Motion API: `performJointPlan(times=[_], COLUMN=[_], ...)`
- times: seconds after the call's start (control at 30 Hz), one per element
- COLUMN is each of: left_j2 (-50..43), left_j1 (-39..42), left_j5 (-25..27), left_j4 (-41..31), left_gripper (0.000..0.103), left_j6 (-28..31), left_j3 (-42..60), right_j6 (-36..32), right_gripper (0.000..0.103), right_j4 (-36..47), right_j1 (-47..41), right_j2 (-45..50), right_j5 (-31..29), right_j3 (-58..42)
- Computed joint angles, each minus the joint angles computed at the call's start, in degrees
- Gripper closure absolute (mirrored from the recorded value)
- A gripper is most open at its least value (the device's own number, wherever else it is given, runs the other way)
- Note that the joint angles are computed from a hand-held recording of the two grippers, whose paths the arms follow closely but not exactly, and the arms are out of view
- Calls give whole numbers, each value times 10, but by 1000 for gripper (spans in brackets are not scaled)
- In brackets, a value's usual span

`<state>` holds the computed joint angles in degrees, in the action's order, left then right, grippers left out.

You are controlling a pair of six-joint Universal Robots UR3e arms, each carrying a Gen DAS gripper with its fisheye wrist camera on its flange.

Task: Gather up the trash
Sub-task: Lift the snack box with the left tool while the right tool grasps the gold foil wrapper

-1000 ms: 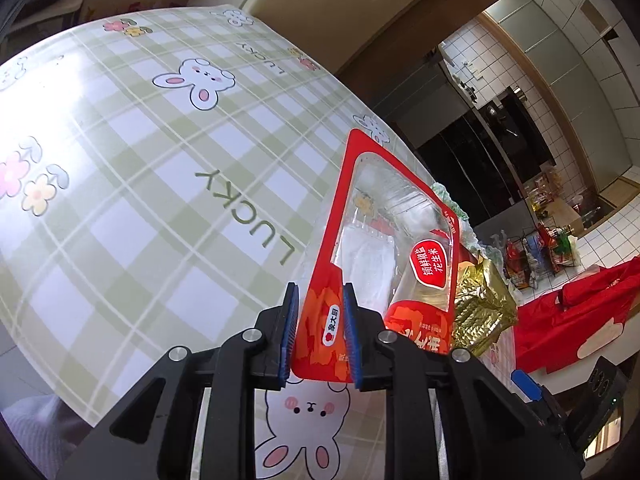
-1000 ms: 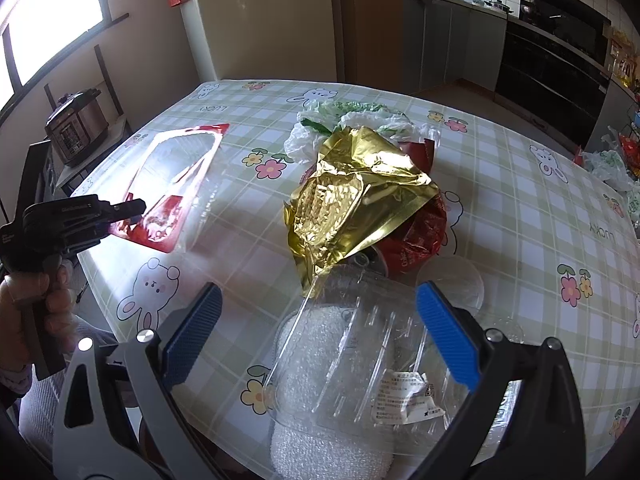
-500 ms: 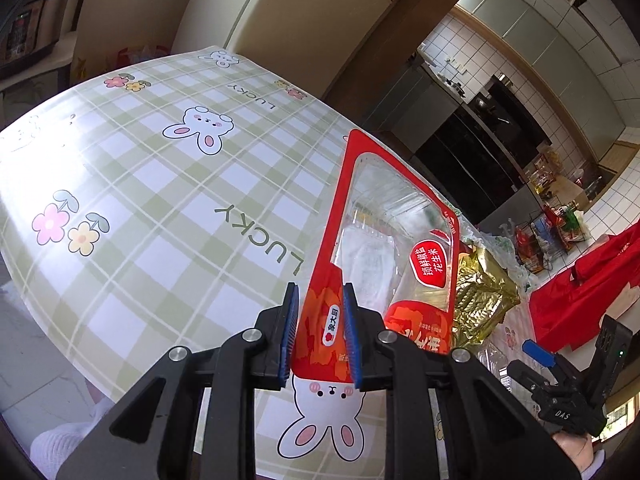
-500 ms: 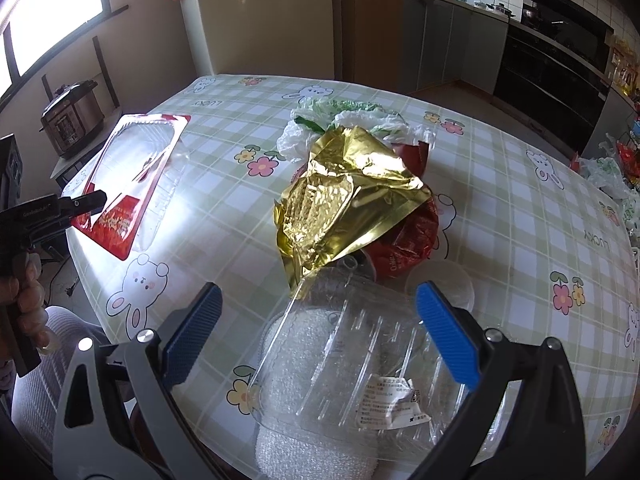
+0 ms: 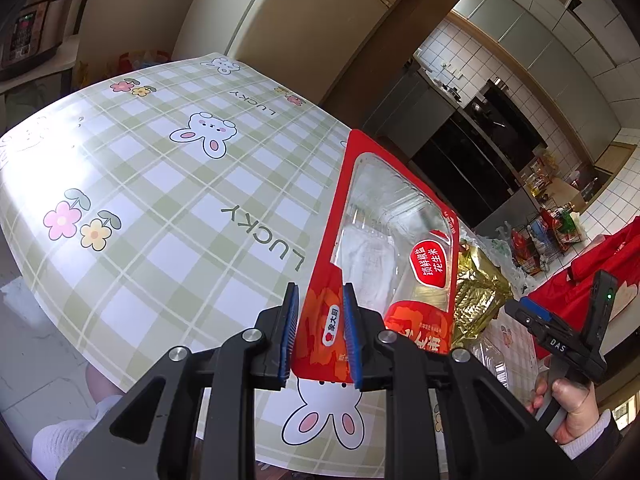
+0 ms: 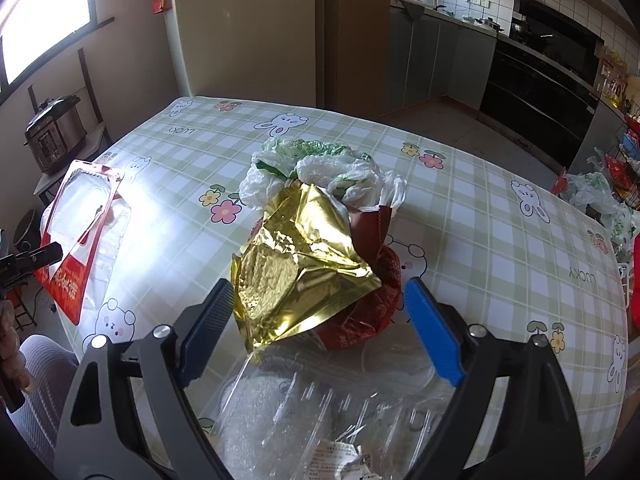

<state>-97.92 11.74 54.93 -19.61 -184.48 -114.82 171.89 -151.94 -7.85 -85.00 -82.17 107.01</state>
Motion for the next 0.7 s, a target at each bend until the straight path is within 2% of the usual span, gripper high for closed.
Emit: performJointPlan(times=[0.27,0.4,0.57,0.7], left_j2=[-1,-5,-1,9], left_j1=[5,5,5,10], left_j5=[-8,-11,-13,-18], left_j4=[0,1,4,2], left_gripper=[82,82,82,82], left_j6=[6,8,12,14], left_j3=[-6,-8,-11,-15], right_j6=[3,11,-14,-22], right_gripper=[21,38,51,61], right_j4=[-3,24,20,23], right_j1=[31,26,57,70], right_j2=[86,97,79,49], right_j5=[-73,-53,-78,-69], right_j3=[-70,-91,-90,-79])
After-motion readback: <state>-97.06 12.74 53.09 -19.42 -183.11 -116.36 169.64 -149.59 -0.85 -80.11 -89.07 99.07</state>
